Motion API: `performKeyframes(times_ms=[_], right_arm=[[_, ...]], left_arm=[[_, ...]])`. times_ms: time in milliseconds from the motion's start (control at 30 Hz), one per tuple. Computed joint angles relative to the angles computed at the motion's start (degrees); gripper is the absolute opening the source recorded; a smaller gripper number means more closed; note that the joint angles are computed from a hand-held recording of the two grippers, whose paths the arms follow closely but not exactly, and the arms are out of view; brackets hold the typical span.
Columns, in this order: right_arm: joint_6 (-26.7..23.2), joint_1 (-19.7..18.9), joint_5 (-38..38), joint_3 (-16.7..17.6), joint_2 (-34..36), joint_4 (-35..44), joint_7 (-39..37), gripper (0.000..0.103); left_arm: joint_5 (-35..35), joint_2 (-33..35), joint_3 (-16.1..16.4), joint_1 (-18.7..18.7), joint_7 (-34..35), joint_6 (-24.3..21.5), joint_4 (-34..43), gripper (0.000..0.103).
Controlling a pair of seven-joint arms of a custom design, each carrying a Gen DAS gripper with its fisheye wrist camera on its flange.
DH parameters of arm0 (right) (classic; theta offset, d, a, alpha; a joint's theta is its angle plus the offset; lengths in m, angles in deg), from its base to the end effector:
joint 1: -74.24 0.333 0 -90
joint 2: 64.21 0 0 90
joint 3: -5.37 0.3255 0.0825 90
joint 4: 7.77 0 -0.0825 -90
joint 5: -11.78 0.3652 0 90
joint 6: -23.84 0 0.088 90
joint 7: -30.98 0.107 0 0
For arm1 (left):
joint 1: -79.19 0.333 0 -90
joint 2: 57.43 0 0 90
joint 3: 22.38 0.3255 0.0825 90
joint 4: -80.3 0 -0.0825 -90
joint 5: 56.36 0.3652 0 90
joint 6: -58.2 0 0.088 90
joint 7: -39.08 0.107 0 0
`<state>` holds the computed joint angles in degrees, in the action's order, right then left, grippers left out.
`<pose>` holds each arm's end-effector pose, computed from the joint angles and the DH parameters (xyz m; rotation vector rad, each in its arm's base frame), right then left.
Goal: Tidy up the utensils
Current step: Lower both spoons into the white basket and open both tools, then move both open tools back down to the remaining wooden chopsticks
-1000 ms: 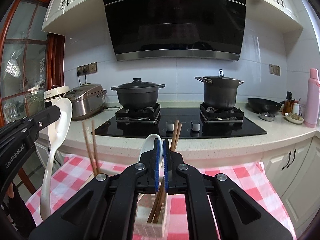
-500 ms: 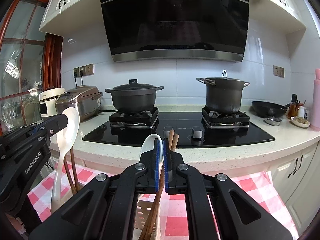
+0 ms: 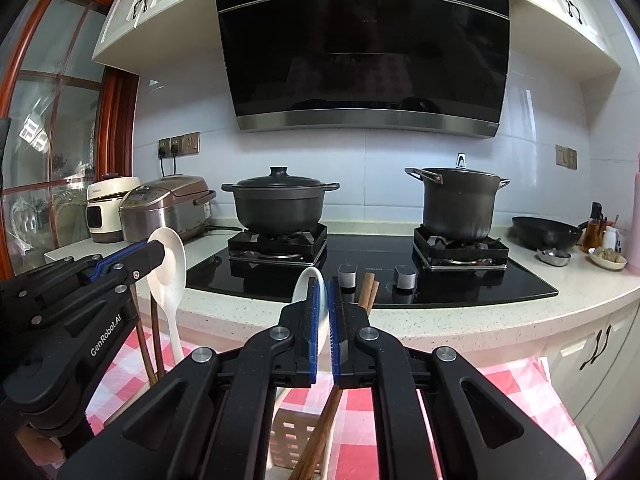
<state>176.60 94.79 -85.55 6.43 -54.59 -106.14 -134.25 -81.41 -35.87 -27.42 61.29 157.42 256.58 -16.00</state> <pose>0.5811 0.2605 0.5605 -1.3085 1.4591 -1.1637 0.6427 -0.2054 0.5663 -1.1307 1.5904 -1.2381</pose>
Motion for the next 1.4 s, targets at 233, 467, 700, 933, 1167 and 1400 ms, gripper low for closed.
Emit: performKeyframes(times_ms=[233, 467, 700, 933, 1167, 1400], right_arm=[[-0.24, 0.07, 2.38, 0.5, -1.49, -1.6, -1.56, 0.009], [-2.34, 0.37, 3.8, 1.95, -5.8, -5.86, -2.36, 0.011], [-3.95, -0.18, 4.39, 5.15, -13.23, -15.21, 0.28, 0.034], [-5.7, 0.31, 11.25, 8.62, -18.17, -25.82, -0.28, 0.039], [-5.68, 0.91, 18.99, 10.15, -19.48, -31.85, -0.63, 0.039], [-4.68, 1.54, 28.81, 9.72, -16.48, -32.82, -6.18, 0.039]], left_arm=[[2.07, -2.5, -2.52, 2.62, -1.44, -0.03, -3.49, 0.006], [1.81, -7.0, -2.91, 3.3, -2.02, 2.54, -9.78, 0.046], [9.41, -15.18, -7.37, 11.1, -11.79, 4.55, -22.24, 0.063], [17.61, -24.13, -4.3, 12.24, -23.52, 5.66, -37.73, 0.091], [24.83, -29.62, -0.15, 10.68, -31.7, 9.12, -49.98, 0.096], [28.05, -31.95, 2.63, 9.63, -34.72, 7.93, -55.14, 0.096]])
